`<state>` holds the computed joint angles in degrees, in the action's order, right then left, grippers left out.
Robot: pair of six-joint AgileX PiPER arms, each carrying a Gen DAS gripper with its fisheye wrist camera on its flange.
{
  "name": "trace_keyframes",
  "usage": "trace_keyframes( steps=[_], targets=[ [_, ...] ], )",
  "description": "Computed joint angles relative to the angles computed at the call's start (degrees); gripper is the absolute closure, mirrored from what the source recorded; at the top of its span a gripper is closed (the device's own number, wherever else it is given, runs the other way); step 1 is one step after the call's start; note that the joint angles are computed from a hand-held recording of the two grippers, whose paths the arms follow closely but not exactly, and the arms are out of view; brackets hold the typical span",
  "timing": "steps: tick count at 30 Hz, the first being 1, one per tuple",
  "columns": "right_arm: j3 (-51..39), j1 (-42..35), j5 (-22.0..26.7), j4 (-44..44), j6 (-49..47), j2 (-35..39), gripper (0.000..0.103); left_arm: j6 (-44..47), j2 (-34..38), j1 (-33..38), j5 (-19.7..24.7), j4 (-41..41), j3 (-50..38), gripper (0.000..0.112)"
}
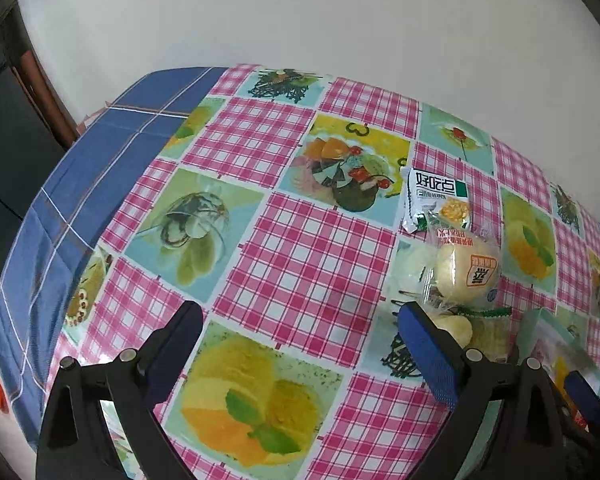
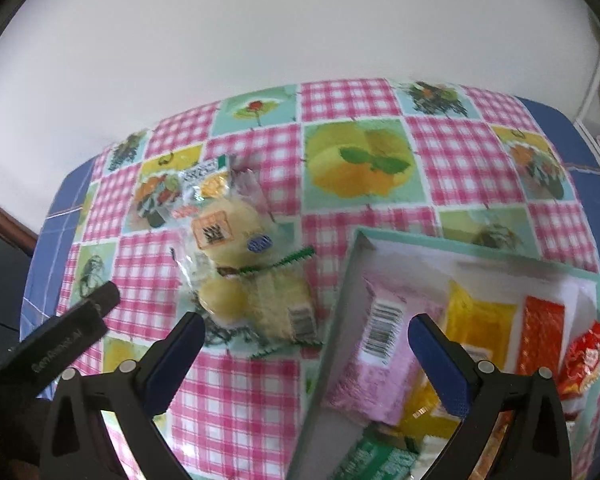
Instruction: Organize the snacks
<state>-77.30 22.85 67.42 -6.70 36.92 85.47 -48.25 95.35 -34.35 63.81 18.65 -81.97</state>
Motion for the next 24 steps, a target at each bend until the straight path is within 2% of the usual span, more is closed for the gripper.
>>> trace_keyframes(
  steps=[4,12,15,19,24],
  targets=[
    [-0.5,0.2,-2.0,1.2,-2.2,1.9,0.009,0.9,0.5,1.2,-1.7,-2.1,-0.2,0.014],
    [1.2,-1.4,-5.3,4.9,-5.3,5.0,0.038,2.2,2.4,2.0,-4.5,-4.5,-0.7,0.014],
    [1.7,-1.8,-6.2,6.0,-6.8,5.6,0.042,3.8,3.1,2.4,-5.3,-6.7,-1.0,0.014],
    [2.0,-1.9,-6.8,6.3,-7.6,6.3,0.043,5.7,4.2,1.5,-5.4,-8.0,-2.2,0.014],
    [2.6,-2.1,-6.7,5.5,-7.2,6.3,0.052,8.1,5.4,0.6,-6.1,-11.0,-3.4,0.014]
  ],
)
